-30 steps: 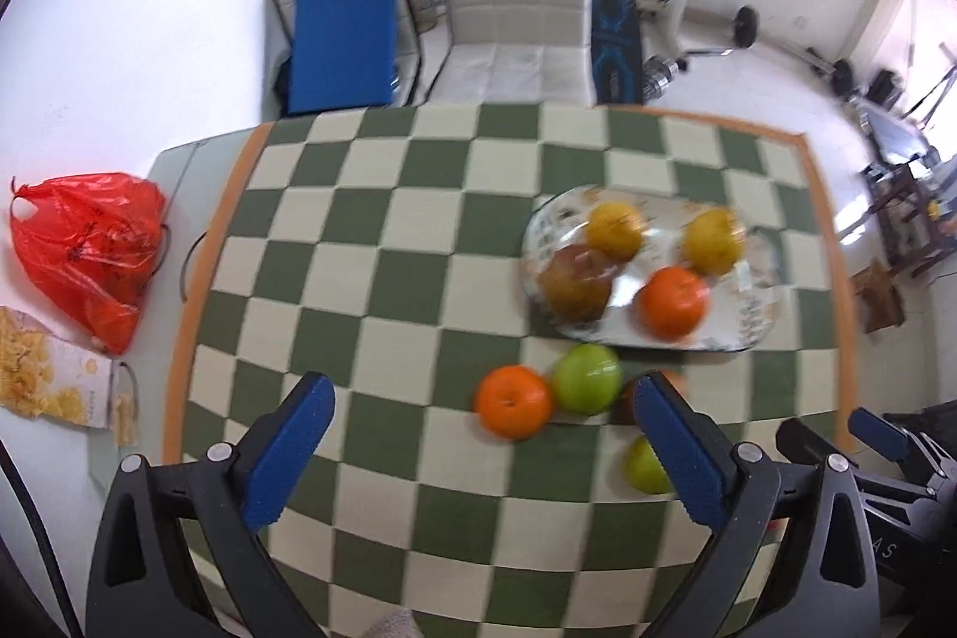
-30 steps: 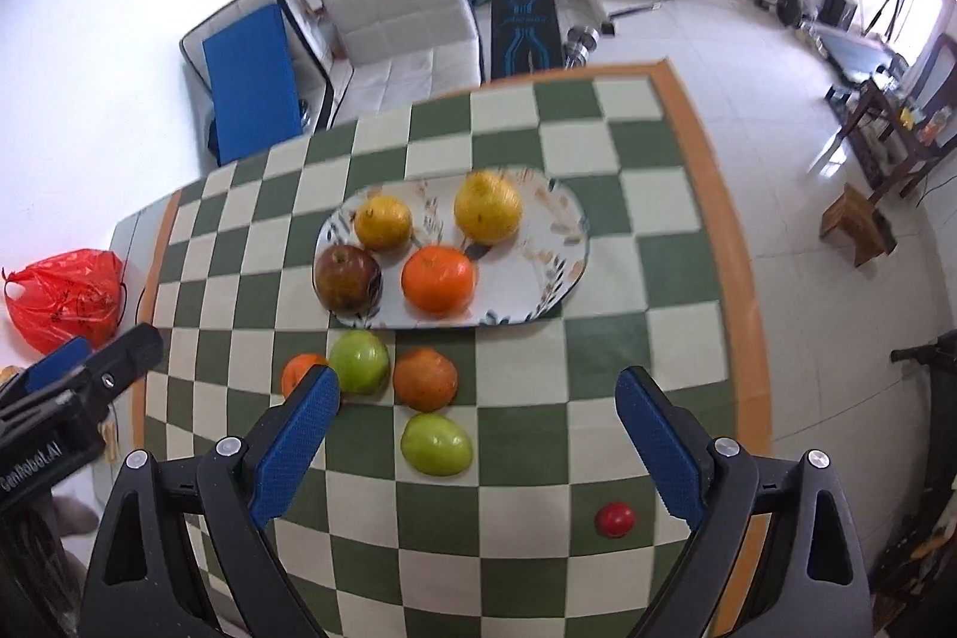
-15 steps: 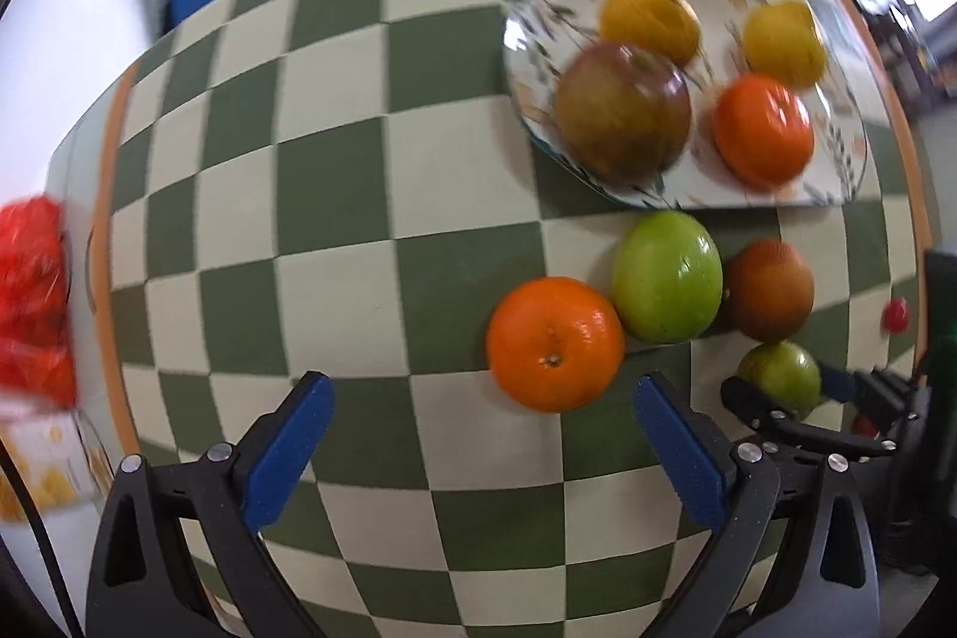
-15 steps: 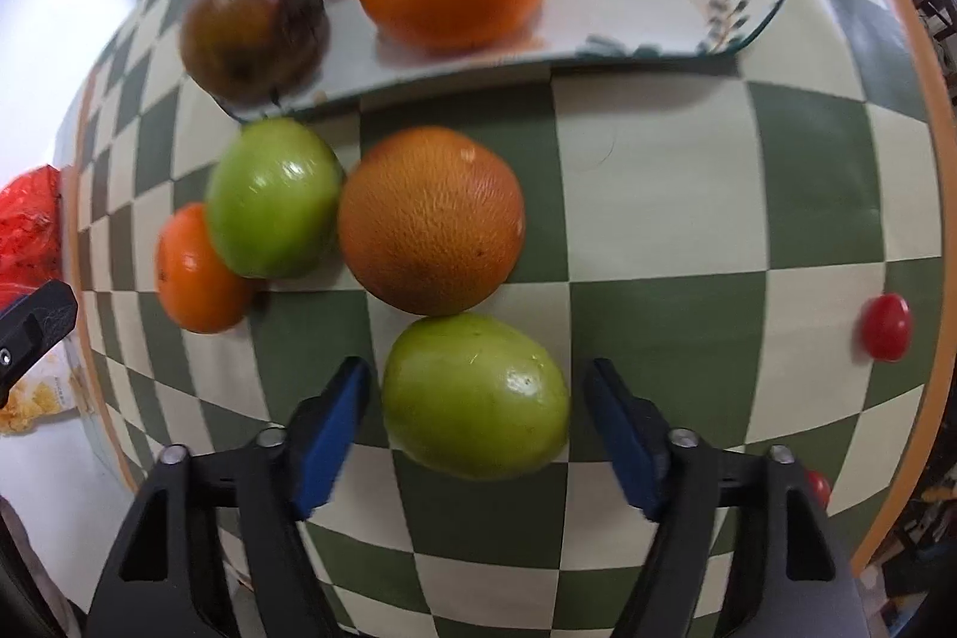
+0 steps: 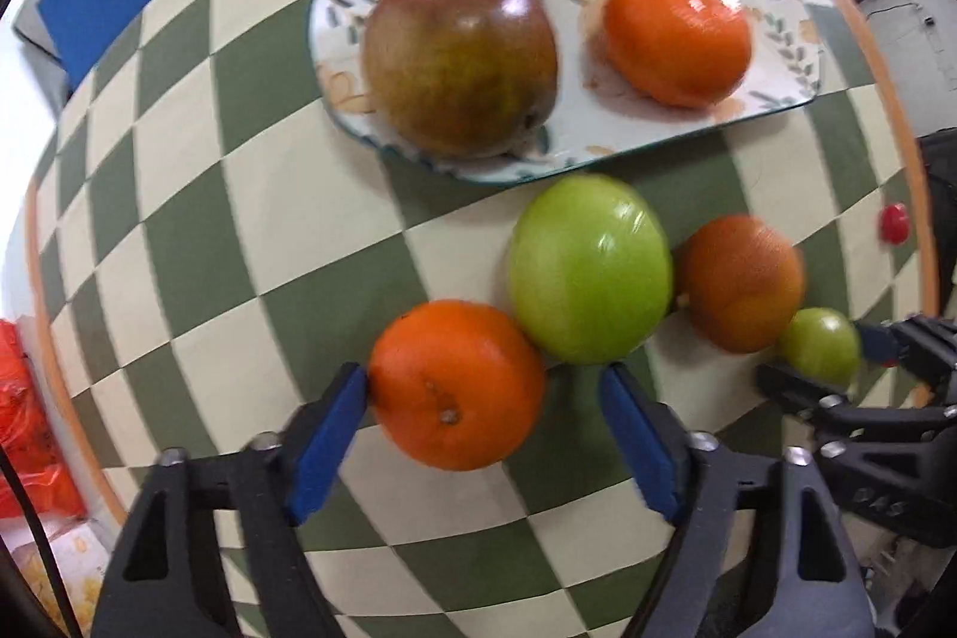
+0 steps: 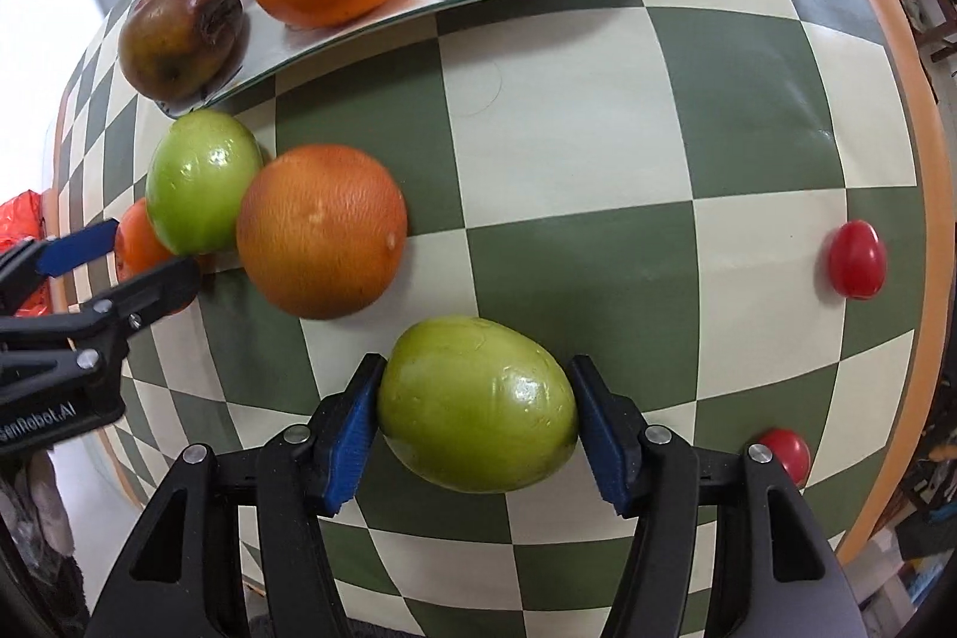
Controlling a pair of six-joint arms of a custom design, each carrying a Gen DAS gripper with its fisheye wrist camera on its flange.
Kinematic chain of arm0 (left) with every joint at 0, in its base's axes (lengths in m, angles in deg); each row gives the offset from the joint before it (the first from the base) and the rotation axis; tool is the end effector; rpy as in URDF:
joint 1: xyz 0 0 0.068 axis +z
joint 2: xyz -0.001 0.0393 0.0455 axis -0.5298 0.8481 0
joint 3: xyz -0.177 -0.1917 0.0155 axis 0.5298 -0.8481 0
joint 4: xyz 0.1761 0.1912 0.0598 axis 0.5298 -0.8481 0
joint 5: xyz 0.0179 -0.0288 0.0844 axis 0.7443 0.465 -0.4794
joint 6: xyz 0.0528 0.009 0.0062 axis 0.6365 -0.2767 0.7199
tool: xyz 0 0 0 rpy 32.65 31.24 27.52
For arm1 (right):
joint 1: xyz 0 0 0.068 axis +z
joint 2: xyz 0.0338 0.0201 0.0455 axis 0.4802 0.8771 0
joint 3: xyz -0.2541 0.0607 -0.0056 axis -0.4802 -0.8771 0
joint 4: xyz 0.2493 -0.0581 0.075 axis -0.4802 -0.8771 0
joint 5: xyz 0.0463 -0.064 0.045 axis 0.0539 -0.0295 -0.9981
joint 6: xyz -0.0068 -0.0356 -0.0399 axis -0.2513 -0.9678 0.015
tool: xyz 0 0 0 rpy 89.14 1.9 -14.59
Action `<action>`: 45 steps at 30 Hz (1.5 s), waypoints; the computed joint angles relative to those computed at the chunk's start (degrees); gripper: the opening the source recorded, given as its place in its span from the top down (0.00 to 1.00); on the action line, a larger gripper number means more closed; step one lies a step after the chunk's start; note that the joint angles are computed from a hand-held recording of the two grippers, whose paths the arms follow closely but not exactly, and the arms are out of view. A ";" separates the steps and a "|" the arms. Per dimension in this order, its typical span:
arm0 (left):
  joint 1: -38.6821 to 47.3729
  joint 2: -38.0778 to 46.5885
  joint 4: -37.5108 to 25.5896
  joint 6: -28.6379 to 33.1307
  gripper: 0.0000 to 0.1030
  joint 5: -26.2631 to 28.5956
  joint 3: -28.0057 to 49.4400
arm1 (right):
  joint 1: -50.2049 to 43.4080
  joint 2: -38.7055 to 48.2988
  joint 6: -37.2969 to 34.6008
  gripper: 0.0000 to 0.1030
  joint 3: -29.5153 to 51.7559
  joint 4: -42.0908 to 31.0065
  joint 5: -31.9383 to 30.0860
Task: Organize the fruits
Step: 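Grasp the green apple with the right tool while the left tool grasps a mandarin orange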
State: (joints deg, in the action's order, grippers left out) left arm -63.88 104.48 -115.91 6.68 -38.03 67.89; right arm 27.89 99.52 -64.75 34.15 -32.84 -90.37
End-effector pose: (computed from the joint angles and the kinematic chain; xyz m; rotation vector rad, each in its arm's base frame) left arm 0.2835 -0.1740 0.1424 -0.9149 -2.9986 -0.0913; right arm 0.2184 0.0057 0.0621 -0.5552 -2.9466 -0.3568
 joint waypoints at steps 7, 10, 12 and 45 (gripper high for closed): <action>3.05 -3.27 1.09 -1.52 0.41 3.74 -4.07 | 0.74 0.65 -1.34 0.38 0.87 -0.38 -0.13; 3.98 -1.55 1.35 -1.70 0.40 5.40 -3.90 | 1.00 2.08 -1.48 0.38 2.29 -0.79 -0.29; 5.13 0.17 1.34 -1.79 0.40 5.97 -2.65 | 1.48 2.37 -0.94 0.38 2.50 -0.56 -0.33; 0.04 -18.31 0.13 -15.50 0.42 11.15 -14.61 | 2.14 6.15 -3.50 0.38 2.74 1.11 -4.52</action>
State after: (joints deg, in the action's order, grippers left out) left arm -63.84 86.17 -115.78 -8.82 -26.88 53.28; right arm 30.03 105.66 -68.26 36.89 -31.73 -94.89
